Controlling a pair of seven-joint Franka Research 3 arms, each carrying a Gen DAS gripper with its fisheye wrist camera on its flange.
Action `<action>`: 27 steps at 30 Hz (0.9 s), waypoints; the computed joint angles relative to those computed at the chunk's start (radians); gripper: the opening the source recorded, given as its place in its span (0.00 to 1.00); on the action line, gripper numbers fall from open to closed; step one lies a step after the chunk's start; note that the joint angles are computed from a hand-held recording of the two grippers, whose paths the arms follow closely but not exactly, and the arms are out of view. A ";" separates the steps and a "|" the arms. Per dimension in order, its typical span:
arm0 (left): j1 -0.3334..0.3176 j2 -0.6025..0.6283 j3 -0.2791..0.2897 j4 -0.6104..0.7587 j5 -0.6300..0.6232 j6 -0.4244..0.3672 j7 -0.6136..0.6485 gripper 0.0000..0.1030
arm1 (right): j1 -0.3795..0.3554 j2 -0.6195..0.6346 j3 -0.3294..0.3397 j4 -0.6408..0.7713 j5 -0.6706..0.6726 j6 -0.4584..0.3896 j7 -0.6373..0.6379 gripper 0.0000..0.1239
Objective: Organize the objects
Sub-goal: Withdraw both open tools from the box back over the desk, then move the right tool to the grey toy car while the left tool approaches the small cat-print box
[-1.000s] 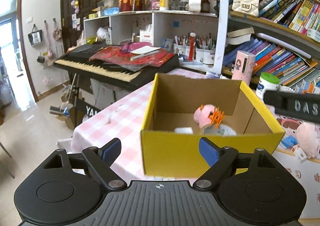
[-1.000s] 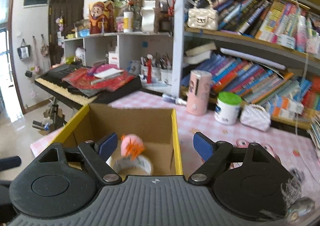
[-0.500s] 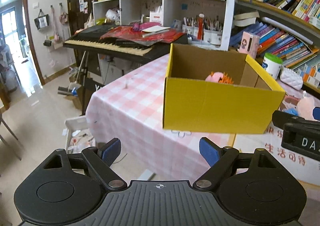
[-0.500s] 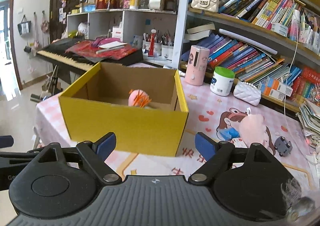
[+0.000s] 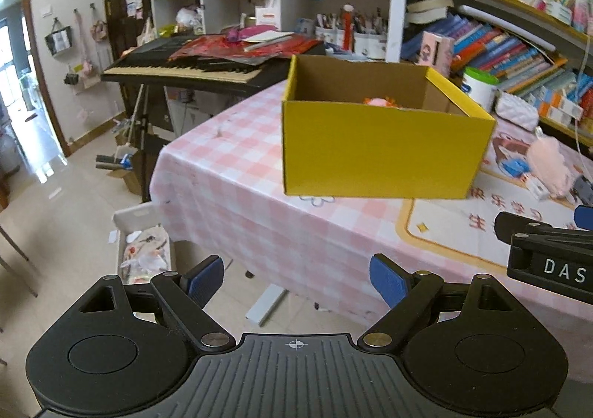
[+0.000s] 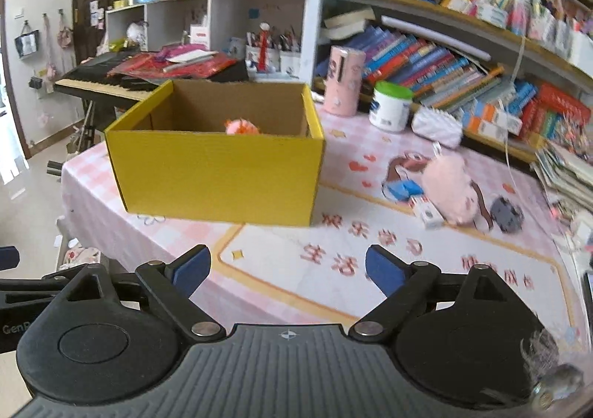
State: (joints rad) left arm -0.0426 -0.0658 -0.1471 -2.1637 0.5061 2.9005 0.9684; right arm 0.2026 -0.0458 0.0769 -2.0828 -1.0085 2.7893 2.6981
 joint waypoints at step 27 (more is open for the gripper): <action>-0.109 0.094 -0.041 0.082 -0.422 0.012 0.474 0.86 | -0.119 -0.155 0.045 -0.148 0.070 -0.159 0.073 0.74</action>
